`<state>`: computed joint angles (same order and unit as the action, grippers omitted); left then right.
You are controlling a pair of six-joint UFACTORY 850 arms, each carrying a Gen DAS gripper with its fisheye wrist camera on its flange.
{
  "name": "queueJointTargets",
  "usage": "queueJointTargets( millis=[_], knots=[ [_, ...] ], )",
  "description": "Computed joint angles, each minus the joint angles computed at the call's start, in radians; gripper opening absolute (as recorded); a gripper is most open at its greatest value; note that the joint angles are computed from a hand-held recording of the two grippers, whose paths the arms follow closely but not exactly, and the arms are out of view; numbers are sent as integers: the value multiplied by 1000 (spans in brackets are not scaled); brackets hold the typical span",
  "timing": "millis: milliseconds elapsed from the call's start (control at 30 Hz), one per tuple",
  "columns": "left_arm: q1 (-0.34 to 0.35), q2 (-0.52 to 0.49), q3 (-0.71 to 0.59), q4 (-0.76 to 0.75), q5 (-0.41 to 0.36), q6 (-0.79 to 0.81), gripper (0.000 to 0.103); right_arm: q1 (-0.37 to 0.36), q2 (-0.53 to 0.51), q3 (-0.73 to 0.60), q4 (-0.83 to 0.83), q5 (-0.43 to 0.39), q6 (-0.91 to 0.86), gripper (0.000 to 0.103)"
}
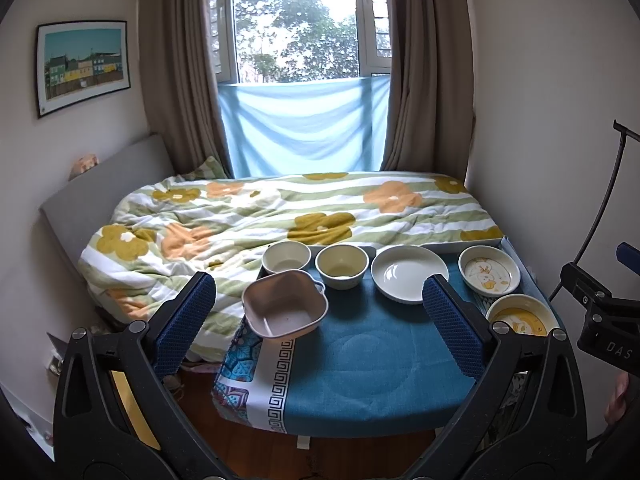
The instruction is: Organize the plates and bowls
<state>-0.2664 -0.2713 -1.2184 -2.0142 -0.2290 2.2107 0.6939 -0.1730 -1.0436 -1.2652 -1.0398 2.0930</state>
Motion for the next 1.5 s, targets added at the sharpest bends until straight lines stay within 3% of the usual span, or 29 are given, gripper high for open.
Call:
queueJointTargets(
  millis=[400, 500, 633, 767, 900, 1067, 1233, 1367, 1500],
  knots=[
    [3, -4, -10, 13, -5, -13, 103, -10, 2, -7, -3, -2, -10, 103],
    [0, -16, -30, 96, -2, -83, 103, -16, 3, -11, 6, -10, -12, 103],
    [-13, -52, -79, 339, -16, -295, 103, -36, 18, 5, 33, 2, 0, 103],
    [-37, -115, -154, 656, -77, -571, 103, -55, 43, 40, 78, 7, 18, 103],
    [-77, -208, -248, 862, -163, -712, 103, -73, 62, 99, 139, 17, 72, 103],
    [-155, -372, -425, 1158, -303, -966, 103, -123, 111, 228, 174, 135, 187, 103],
    [-230, -570, -636, 1309, -497, -1112, 102, -192, 146, 363, 120, 312, 369, 102],
    [-291, -728, -817, 1412, -599, -1222, 102, -276, 148, 452, 9, 465, 504, 89],
    [-333, -899, -1037, 1520, -724, -1326, 98, -374, 119, 518, -257, 627, 777, 79]
  ],
)
